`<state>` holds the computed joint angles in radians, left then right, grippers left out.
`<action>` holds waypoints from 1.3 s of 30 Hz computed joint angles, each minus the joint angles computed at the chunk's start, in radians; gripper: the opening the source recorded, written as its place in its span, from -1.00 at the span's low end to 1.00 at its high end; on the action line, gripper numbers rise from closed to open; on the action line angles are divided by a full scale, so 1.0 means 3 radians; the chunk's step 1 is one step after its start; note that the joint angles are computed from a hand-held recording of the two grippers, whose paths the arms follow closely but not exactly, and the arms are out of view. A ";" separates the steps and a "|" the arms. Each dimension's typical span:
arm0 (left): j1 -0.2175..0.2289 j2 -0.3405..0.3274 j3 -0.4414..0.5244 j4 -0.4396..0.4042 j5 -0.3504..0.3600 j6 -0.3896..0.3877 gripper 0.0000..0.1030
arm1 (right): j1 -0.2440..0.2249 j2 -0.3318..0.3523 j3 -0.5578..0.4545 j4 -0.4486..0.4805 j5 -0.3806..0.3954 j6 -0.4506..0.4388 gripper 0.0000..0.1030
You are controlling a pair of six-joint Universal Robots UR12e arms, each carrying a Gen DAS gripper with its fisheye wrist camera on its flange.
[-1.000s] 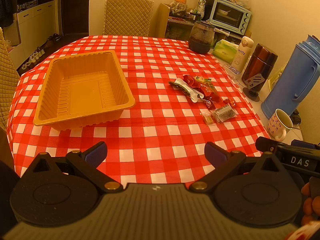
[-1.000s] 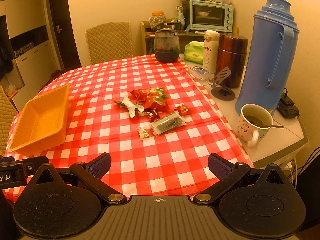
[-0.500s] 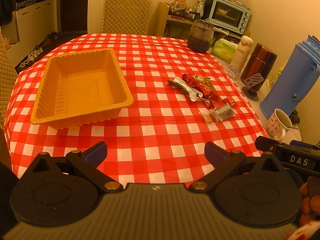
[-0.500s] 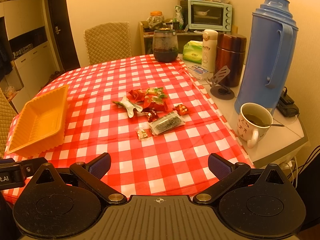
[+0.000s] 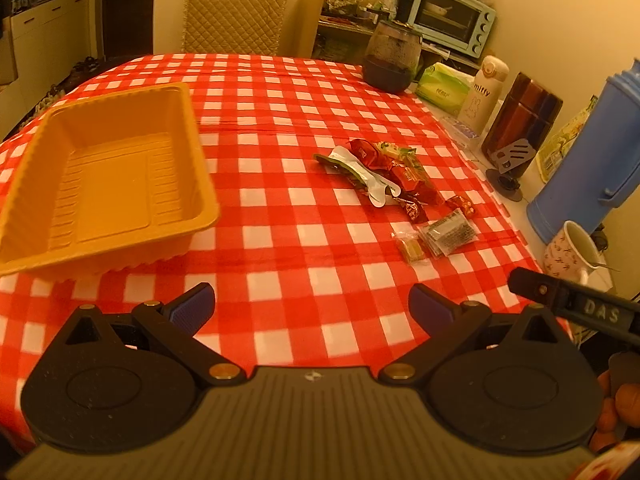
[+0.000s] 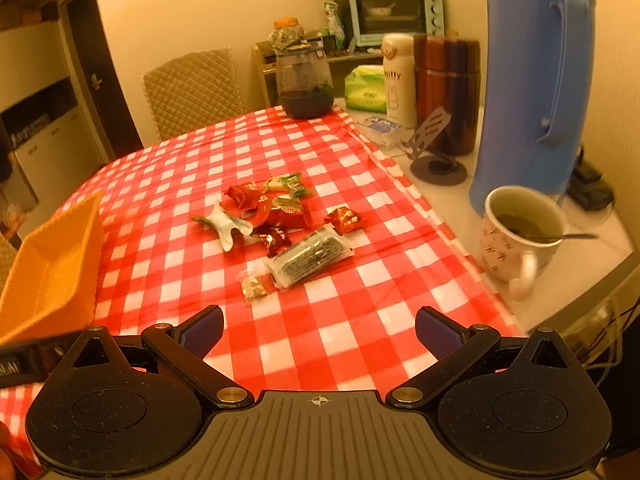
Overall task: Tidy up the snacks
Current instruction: 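Grasp the clear seaweed packet with the right tool while the left tool grasps a small clear candy packet, then carry the seaweed packet in the right tool and candy packet in the left tool toward the orange tray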
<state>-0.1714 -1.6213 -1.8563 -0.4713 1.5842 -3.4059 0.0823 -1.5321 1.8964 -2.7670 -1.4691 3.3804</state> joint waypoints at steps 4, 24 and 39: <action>0.0015 -0.0168 0.0096 0.0036 -0.0068 0.0073 0.78 | -0.0051 0.0186 -0.0108 0.0018 0.0169 0.0225 0.50; 0.0086 -0.0467 0.0238 0.0121 -0.0221 0.0055 0.75 | 0.0106 0.0804 -0.0710 0.0253 -0.0279 -0.0090 0.01; -0.0047 -0.0698 0.0394 0.0375 -0.0687 0.0122 -0.05 | -0.0069 0.0562 -0.0494 0.0177 -0.0246 -0.0155 -0.26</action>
